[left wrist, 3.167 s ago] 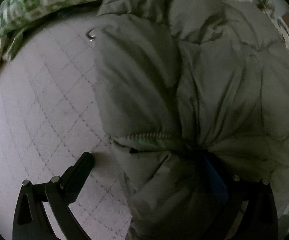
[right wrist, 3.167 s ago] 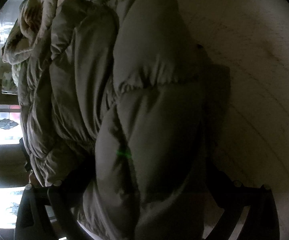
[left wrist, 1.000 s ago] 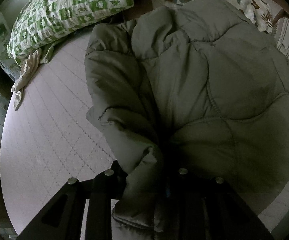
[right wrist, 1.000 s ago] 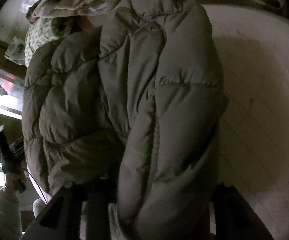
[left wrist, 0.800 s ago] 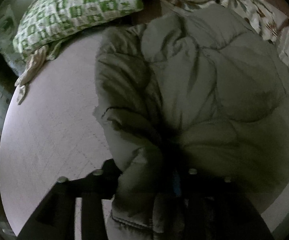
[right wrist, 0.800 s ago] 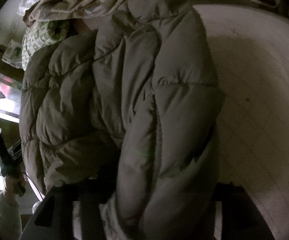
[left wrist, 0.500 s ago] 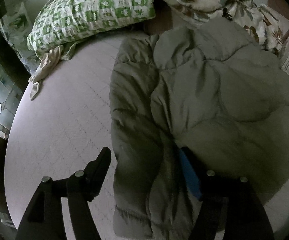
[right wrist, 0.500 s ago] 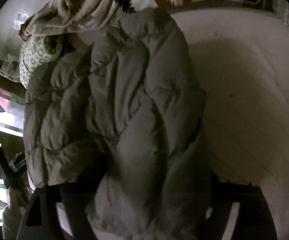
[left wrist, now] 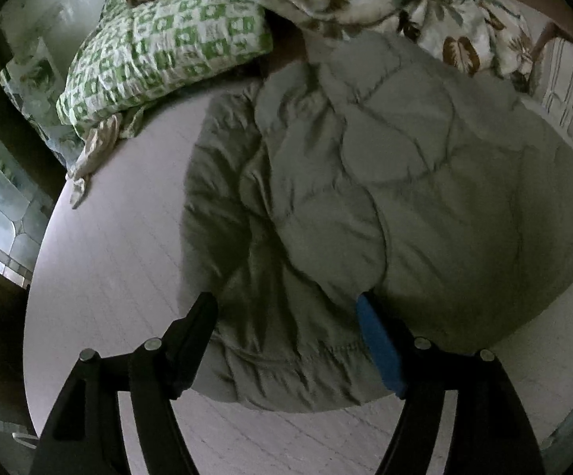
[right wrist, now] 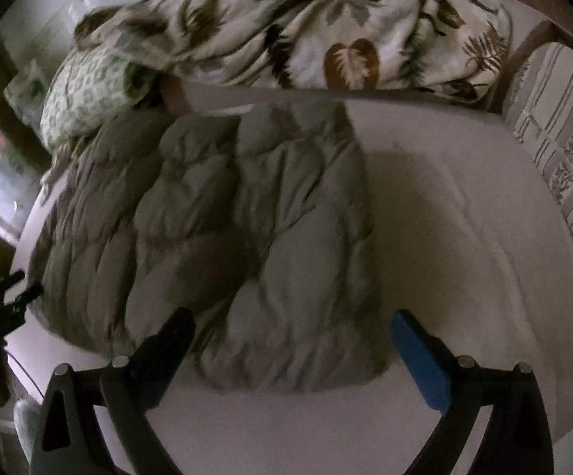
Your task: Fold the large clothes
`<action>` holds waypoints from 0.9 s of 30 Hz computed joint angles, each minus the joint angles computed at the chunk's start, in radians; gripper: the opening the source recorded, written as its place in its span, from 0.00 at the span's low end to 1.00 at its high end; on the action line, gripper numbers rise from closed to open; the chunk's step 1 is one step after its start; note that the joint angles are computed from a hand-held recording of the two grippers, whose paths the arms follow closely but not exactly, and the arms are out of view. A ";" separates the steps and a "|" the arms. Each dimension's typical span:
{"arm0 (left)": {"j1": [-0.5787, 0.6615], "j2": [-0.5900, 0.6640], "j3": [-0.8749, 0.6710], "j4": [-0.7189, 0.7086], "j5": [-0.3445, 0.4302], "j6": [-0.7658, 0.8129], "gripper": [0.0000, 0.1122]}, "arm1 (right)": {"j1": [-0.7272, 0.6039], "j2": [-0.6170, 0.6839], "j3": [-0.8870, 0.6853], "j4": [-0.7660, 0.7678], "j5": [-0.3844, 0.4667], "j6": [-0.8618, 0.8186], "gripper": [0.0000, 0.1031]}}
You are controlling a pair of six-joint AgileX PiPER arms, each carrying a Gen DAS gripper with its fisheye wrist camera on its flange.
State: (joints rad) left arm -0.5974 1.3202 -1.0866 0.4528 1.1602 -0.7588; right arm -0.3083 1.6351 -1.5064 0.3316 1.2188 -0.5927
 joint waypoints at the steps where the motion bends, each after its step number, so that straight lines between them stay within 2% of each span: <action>1: -0.009 -0.003 0.022 0.018 -0.013 -0.026 0.68 | 0.003 -0.019 0.047 -0.010 -0.026 -0.003 0.98; 4: 0.020 -0.019 0.062 0.015 -0.060 -0.039 0.72 | 0.026 -0.031 0.178 -0.036 -0.117 0.027 0.98; 8: 0.067 -0.021 0.082 -0.030 -0.089 -0.029 0.77 | 0.018 0.013 0.231 -0.024 -0.182 0.039 1.00; 11: 0.089 -0.031 0.084 -0.057 -0.092 -0.029 0.77 | 0.006 0.007 0.230 -0.009 -0.176 0.033 1.00; 17: 0.055 -0.075 0.098 -0.058 -0.047 -0.092 0.77 | -0.067 -0.116 0.272 0.048 -0.136 -0.044 1.00; 22: -0.006 -0.131 0.119 -0.069 -0.001 -0.150 0.77 | -0.121 -0.235 0.335 0.080 -0.090 -0.114 1.00; 27: -0.085 -0.172 0.146 -0.057 0.048 -0.237 0.77 | -0.119 -0.317 0.393 0.071 -0.087 -0.135 1.00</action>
State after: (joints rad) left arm -0.6825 1.1481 -0.9409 0.3957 1.2086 -0.9959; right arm -0.4271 1.3181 -1.1134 0.4031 1.1319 -0.7278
